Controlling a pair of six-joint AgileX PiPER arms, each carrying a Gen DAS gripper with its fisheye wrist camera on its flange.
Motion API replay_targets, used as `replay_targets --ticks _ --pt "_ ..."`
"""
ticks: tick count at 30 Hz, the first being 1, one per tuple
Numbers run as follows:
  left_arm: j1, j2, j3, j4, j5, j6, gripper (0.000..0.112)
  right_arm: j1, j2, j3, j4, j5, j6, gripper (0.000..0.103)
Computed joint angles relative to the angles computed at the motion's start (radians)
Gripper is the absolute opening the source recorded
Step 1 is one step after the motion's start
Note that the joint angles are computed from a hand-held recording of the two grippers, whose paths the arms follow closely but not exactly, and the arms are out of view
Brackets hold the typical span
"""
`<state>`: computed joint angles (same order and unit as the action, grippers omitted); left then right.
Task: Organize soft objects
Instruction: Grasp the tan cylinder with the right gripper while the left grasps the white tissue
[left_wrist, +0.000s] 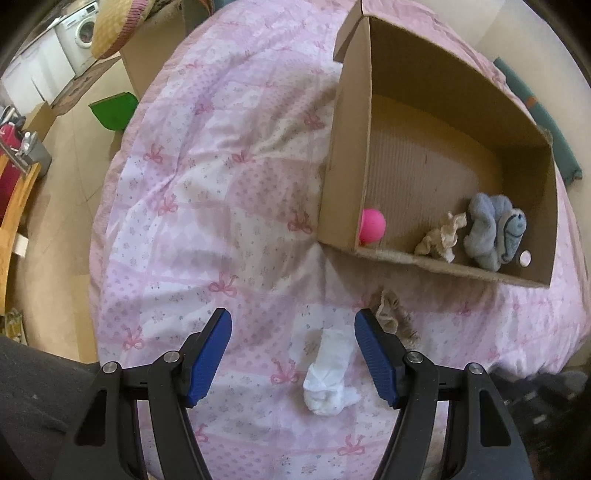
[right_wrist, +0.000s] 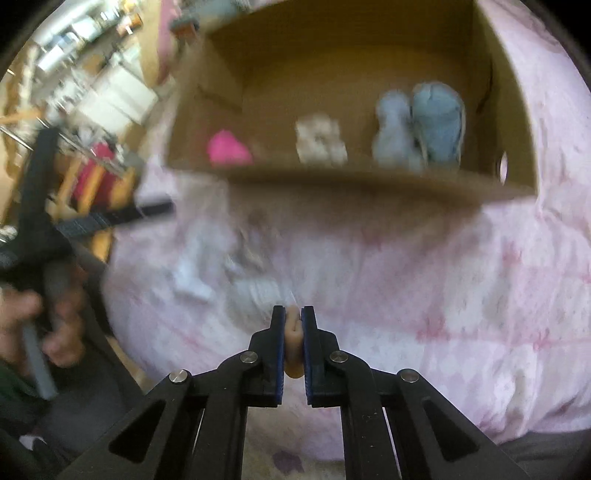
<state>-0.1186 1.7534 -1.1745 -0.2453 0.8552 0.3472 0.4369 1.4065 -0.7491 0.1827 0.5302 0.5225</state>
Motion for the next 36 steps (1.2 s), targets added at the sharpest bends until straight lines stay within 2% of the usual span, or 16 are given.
replay_targets --ticks 4,6,9,15,16,17,18,22,25,36 --pt "-0.014 0.04 -0.006 0.005 0.054 0.026 0.063 -0.004 -0.063 0.022 -0.084 -0.062 0.092 0.01" --pt "-0.026 0.066 -0.008 -0.003 0.092 0.05 0.046 -0.02 -0.05 0.02 -0.038 -0.069 0.055 0.01" --pt "-0.058 0.092 0.005 0.014 0.123 0.07 0.043 -0.031 -0.03 0.011 -0.044 -0.054 0.06 0.01" --pt "-0.112 0.091 0.063 0.095 0.068 0.051 0.042 -0.038 -0.005 0.001 -0.047 -0.066 0.076 0.01" --pt "-0.113 0.088 0.071 0.104 0.057 0.052 0.038 -0.04 -0.008 0.001 -0.053 -0.062 0.078 0.01" --pt "-0.112 0.083 0.078 0.112 0.045 0.056 0.022 -0.03 0.009 0.002 -0.067 -0.081 0.097 0.01" --pt "-0.101 0.081 0.076 0.098 0.05 0.075 0.02 -0.026 0.011 0.001 -0.077 -0.083 0.107 0.01" --pt "-0.062 0.041 0.074 0.044 0.051 0.126 0.019 -0.02 0.01 0.001 -0.11 -0.091 0.139 0.01" --pt "-0.035 -0.021 0.098 0.044 0.009 0.134 0.019 -0.021 -0.007 0.02 -0.109 -0.11 0.146 0.01" --pt "0.068 -0.081 0.072 0.021 -0.011 0.126 0.019 -0.001 -0.02 0.022 -0.204 -0.106 0.248 0.01"
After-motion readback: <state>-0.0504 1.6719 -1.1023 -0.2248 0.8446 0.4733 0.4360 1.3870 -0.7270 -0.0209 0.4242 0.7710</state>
